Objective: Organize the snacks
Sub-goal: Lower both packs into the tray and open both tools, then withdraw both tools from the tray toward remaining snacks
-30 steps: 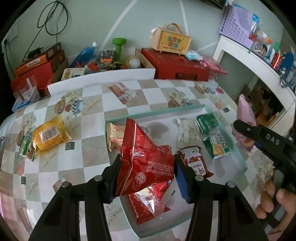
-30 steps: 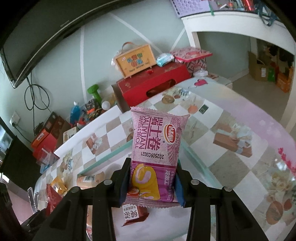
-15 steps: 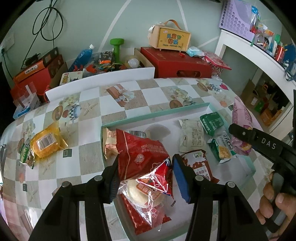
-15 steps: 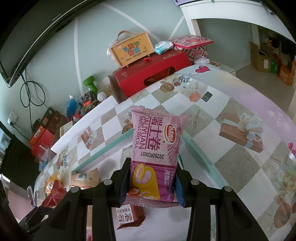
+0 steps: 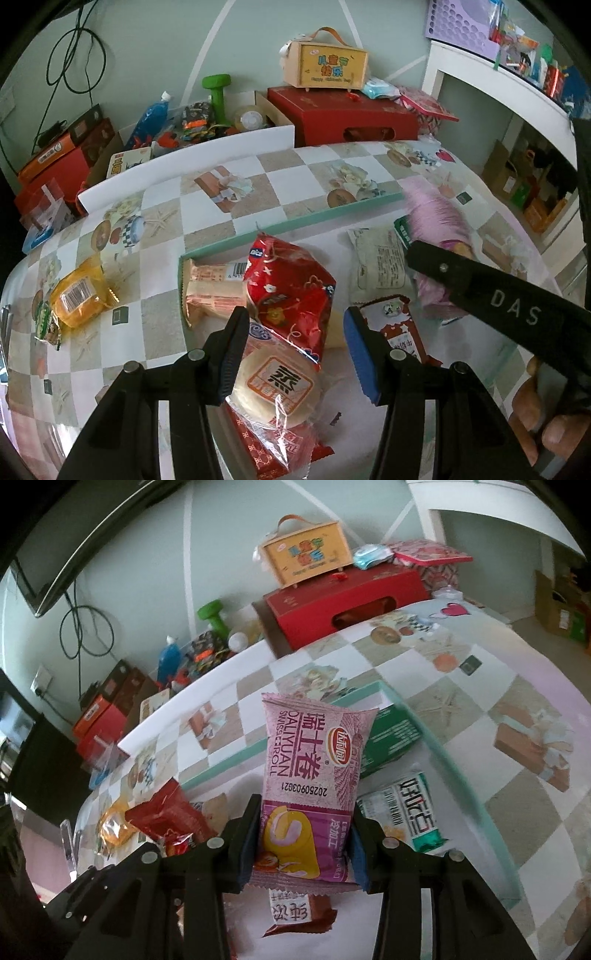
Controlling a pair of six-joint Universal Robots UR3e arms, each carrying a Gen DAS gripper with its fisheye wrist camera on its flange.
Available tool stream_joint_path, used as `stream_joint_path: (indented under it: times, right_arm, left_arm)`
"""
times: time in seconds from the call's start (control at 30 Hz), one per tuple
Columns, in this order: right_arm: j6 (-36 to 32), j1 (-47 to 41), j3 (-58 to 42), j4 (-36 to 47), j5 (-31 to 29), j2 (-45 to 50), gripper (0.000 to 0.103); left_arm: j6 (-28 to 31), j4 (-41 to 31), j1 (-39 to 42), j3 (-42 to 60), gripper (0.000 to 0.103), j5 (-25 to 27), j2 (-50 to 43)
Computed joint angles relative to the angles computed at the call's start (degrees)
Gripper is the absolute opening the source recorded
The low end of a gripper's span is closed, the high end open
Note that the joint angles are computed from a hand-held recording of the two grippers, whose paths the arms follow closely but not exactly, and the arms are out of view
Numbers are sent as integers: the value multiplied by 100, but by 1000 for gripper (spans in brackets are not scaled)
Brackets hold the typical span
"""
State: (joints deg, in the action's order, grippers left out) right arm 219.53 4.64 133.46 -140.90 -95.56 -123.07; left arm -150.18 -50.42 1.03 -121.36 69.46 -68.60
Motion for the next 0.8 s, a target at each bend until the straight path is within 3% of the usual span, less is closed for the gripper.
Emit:
stream_joint_path:
  times: [0.13,0.23,0.33,0.57,0.73,0.8]
  right_arm:
    - [-30,-81,17,105,150,-21,47]
    - [67,-1,-47,201,9,-2,65]
    - [115,99,-121,251,-152,39,69]
    - [204,161,-209,407,-425,155,89]
    - [245,336,-277,352,-644,324,93]
    - [270,388,-294,338,-717,377,96]
  left_arm:
    - [-8,-91,46,8,55,-21,55]
    - [36,-287,191,43,55,-90,141]
    - [116,-490,337,76,59,-148,241]
    - [255,-991,817,187,79,-395,514]
    - [225,-950,1001,154,81,-430,667]
    - [171,-833,1013,103,97,-358,686]
